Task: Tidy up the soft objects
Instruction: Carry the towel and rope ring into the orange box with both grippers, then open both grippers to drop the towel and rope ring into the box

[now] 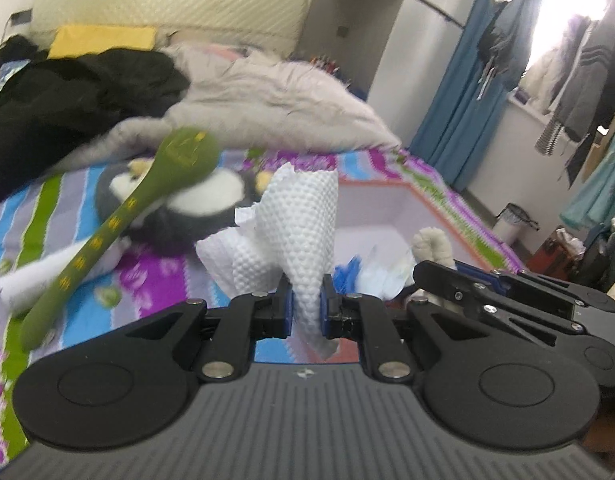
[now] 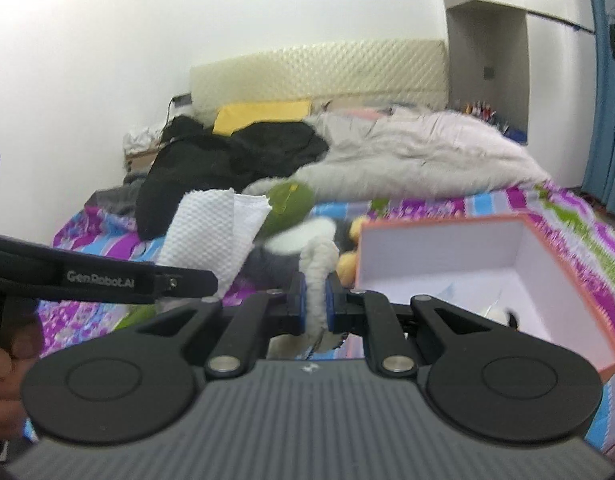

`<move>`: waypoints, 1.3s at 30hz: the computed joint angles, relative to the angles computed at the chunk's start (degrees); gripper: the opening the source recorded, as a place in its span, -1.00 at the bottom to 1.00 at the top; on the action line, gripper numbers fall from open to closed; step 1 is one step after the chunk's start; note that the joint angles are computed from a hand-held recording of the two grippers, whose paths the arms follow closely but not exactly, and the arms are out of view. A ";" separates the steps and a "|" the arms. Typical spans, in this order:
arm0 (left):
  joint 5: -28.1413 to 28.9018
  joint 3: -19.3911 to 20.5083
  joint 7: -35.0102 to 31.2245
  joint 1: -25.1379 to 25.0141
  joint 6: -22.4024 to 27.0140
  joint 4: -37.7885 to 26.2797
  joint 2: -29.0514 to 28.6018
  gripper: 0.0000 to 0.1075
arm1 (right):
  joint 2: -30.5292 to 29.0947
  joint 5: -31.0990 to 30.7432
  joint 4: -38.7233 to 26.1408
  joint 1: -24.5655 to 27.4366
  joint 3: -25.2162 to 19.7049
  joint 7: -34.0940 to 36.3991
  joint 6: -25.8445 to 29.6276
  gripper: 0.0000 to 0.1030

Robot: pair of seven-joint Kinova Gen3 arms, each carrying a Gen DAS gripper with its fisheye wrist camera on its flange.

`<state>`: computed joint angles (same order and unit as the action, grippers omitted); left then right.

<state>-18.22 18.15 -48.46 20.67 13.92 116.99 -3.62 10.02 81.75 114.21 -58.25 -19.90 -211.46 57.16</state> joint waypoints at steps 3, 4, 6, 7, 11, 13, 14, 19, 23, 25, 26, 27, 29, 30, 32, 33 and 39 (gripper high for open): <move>2.45 -0.81 -3.17 1.24 0.32 -3.09 1.19 -0.72 | -1.48 0.24 -0.12 0.58 0.29 1.24 1.18 -0.74; 4.23 -1.40 -5.08 1.82 0.46 -4.13 1.67 -0.72 | -1.95 0.28 -0.16 0.93 0.32 1.72 1.41 -0.74; 6.82 -2.09 -7.82 2.74 0.85 -6.43 2.90 -0.72 | -3.06 0.26 -0.14 2.04 0.42 2.53 1.15 -0.74; 7.57 -2.32 -8.75 3.15 1.10 -7.60 3.64 -0.72 | -3.56 0.17 -0.16 2.69 0.45 2.97 0.88 -0.74; 9.64 -3.31 -12.34 5.24 3.17 -12.87 7.02 -0.72 | -4.92 -0.80 -0.60 5.82 0.95 5.28 -1.43 -0.74; 9.48 -4.09 -12.70 6.60 4.42 -15.59 9.06 -0.72 | -5.54 -1.99 -0.82 7.28 1.15 6.53 -2.50 -0.74; 10.01 -4.32 -13.56 6.92 4.89 -16.88 10.27 -0.72 | -5.82 -2.71 -0.85 8.02 1.28 7.10 -2.92 -0.74; 12.36 -5.56 -17.51 8.81 9.35 -24.25 16.90 -0.72 | -6.33 -8.09 -1.61 12.41 2.69 12.41 -6.85 -0.74; 13.67 -6.40 -19.94 10.43 13.66 -30.54 23.33 -0.72 | -5.70 -13.67 -2.09 15.59 4.16 16.94 -10.33 -0.74; 15.28 -6.18 -21.60 10.33 15.51 -33.29 26.17 -0.72 | -5.37 -16.95 -2.00 17.24 5.07 19.31 -13.07 -0.74; 16.10 -6.02 -22.44 10.34 16.74 -34.93 27.77 -0.72 | -5.02 -18.54 -2.04 17.98 5.53 20.64 -14.26 -0.74; 16.60 -6.32 -22.76 10.64 17.92 -36.57 29.19 -0.72 | -4.52 -19.90 -2.14 18.47 5.92 21.75 -14.74 -0.74; 17.68 -6.56 -23.80 10.78 20.53 -39.86 32.11 -0.72 | -3.61 -22.57 -2.34 19.32 6.78 23.95 -15.75 -0.73; 18.00 -6.94 -23.94 11.11 21.58 -41.21 33.26 -0.72 | -3.13 -24.06 -2.35 19.83 7.27 25.23 -16.48 -0.73; 18.40 -7.50 -24.44 11.55 23.83 -43.99 35.69 -0.72 | -2.23 -26.74 -2.28 20.70 8.29 27.47 -17.77 -0.73; 18.68 -7.54 -24.98 11.57 25.09 -45.42 36.83 -0.71 | -1.66 -28.04 -2.24 21.09 8.82 28.58 -18.26 -0.73; 18.73 -9.33 -25.21 13.08 31.75 -52.45 42.64 -0.71 | 1.54 -34.31 -1.86 22.47 11.77 34.25 -21.84 -0.73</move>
